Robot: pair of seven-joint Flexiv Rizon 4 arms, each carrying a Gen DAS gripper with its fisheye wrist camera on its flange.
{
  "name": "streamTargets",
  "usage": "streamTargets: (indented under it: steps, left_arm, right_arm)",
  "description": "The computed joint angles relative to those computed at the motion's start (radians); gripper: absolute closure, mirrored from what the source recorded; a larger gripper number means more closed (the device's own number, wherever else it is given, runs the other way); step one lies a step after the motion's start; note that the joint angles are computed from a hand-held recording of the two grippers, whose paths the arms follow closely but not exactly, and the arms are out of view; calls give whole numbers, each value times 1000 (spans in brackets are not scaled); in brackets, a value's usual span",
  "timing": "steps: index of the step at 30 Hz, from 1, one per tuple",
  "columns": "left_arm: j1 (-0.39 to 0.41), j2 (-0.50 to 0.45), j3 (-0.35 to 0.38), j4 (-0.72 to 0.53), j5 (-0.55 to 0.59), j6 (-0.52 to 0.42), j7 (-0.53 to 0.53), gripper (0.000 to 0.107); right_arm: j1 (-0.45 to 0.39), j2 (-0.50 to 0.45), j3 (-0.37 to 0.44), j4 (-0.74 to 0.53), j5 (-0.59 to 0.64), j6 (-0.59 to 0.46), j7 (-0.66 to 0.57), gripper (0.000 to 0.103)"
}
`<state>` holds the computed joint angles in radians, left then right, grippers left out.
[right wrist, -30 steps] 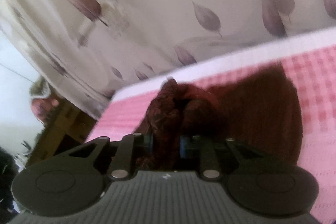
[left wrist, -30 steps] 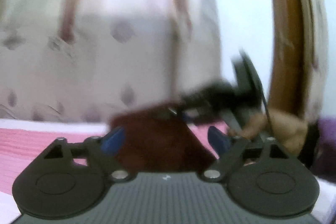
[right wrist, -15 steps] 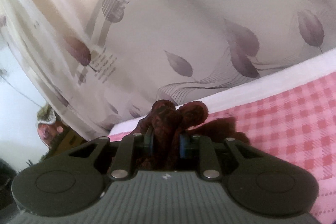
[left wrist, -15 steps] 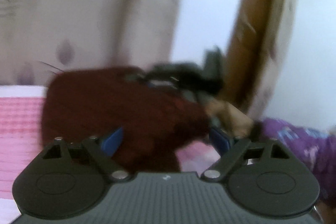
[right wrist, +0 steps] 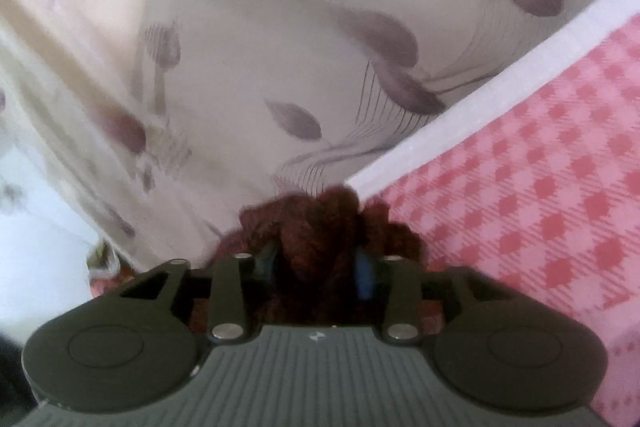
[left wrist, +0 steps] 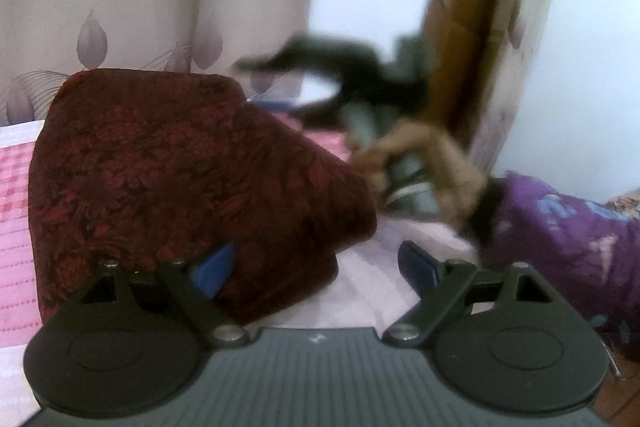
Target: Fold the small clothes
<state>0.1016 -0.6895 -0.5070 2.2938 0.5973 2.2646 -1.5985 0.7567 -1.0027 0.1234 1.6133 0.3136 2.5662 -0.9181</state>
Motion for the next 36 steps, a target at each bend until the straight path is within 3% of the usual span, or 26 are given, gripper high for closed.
streamTargets:
  steps: [1, 5, 9, 11, 13, 14, 19, 23, 26, 28, 31, 33, 36]
  left_arm:
    - [-1, 6, 0, 3, -3, -3, -2, 17]
    - [-72, 10, 48, 3, -43, 23, 17, 12]
    - [-146, 23, 111, 10, -84, 50, 55, 12]
    - [-155, 32, 131, 27, -87, 68, 67, 12]
    - [-145, 41, 141, 50, -82, 82, 64, 12]
    - [-122, 40, 133, 60, -66, 84, 53, 12]
    - [-37, 38, 101, 110, -25, 165, -44, 12]
    - [-169, 51, 203, 88, -109, 309, 5, 12]
    - [-206, 32, 230, 33, -143, 253, 27, 12]
    - [-167, 3, 211, 2, -110, 170, 7, 13]
    - [-199, -42, 255, 4, -126, 235, 58, 13]
    - [-209, -56, 261, 4, -128, 254, 83, 12]
    - [-214, -65, 260, 4, -140, 266, 101, 12]
  right_arm:
    - [23, 19, -10, 17, 54, 27, -32, 42]
    - [111, 125, -13, 165, 84, 137, -200, 42]
    - [252, 205, -40, 214, 157, 40, -503, 42]
    - [291, 218, -52, 207, 189, -38, -617, 49]
    - [330, 222, -79, 185, 273, -143, -708, 74]
    - [365, 219, -106, 160, 367, -184, -784, 77]
    - [348, 169, -71, 124, 491, -187, -766, 83]
    - [366, 165, -77, 90, 554, -206, -827, 80]
    - [365, 180, -80, 66, 591, -244, -883, 80]
    - [325, 179, -30, 92, 532, -207, -826, 73]
    - [203, 171, 93, 187, 314, -49, -588, 52]
    - [195, 186, 81, 202, 308, 2, -538, 41]
    - [191, 224, 27, 170, 354, -90, -562, 39]
